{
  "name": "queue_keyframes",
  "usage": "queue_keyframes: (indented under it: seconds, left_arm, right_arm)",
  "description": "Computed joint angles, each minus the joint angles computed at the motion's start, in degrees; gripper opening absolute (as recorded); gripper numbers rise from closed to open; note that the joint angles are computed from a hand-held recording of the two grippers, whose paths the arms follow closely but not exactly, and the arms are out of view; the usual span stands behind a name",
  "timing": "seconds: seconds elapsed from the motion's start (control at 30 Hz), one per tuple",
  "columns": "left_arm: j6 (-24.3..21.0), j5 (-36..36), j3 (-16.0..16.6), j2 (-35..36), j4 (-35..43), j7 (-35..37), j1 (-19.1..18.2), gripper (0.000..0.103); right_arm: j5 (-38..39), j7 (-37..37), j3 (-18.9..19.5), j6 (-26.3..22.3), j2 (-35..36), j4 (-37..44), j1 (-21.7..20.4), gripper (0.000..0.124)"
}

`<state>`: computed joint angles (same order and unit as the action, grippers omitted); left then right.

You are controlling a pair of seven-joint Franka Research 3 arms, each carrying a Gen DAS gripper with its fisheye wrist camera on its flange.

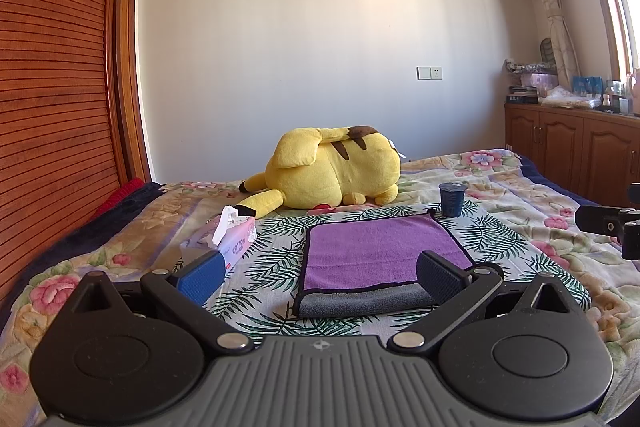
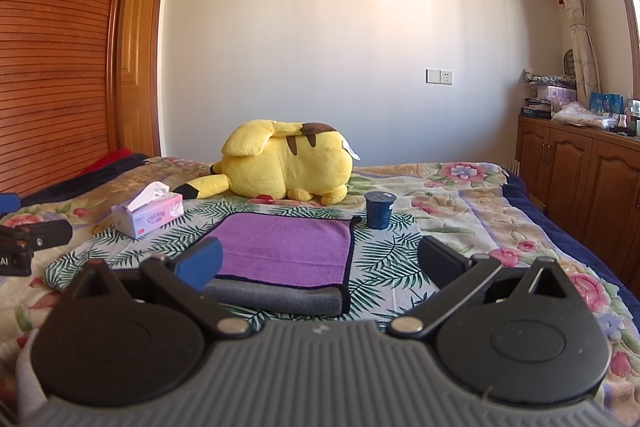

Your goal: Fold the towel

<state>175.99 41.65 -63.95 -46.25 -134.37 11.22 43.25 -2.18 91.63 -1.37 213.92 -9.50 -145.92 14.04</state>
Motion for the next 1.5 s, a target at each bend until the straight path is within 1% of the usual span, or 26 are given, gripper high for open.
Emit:
queue_keyframes:
  seconds: [1.5]
  left_arm:
    - [-0.09,-0.49,0.18,0.1,-0.16,0.81,-0.21,0.087]
  right_arm:
    - [0.96,-0.69,0.32,-0.51,-0.16,0.13,0.21,0.103]
